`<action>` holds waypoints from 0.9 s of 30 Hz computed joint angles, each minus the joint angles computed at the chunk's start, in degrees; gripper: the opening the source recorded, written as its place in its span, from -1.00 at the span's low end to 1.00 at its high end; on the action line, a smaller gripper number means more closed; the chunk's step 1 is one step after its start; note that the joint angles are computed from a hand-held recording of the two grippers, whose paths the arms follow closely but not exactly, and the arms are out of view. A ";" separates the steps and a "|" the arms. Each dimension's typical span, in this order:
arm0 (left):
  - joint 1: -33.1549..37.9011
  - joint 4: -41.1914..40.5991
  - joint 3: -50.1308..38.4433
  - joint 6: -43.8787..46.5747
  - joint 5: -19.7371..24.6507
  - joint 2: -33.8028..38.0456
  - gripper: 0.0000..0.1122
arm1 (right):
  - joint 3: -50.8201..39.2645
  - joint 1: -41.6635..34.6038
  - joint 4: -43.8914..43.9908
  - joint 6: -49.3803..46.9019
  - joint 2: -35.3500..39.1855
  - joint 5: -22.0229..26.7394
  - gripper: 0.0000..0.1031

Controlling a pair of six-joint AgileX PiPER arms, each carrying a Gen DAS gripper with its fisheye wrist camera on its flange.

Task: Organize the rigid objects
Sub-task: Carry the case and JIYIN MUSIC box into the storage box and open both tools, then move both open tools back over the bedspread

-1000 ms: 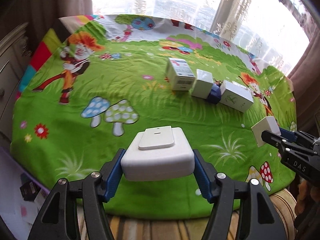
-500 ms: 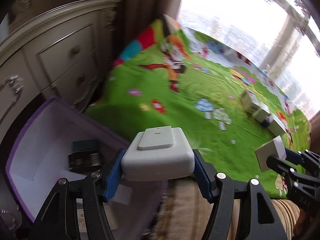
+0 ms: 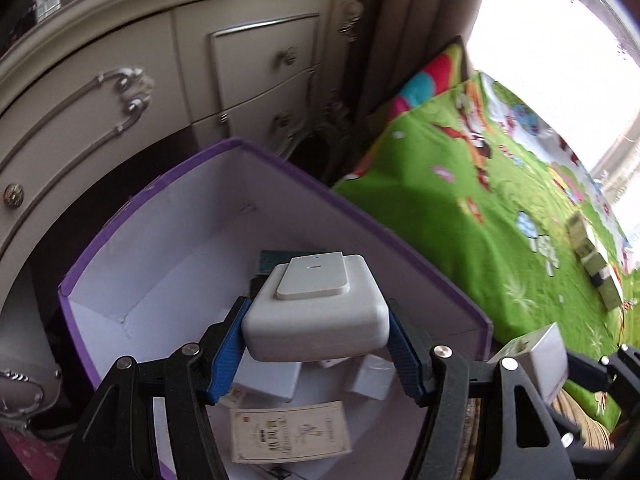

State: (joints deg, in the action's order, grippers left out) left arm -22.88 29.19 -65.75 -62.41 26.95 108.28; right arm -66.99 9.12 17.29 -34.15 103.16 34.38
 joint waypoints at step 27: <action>-7.66 2.67 -5.57 -2.99 3.37 -2.23 0.78 | 5.08 -7.77 0.95 -3.63 -5.05 -2.95 0.48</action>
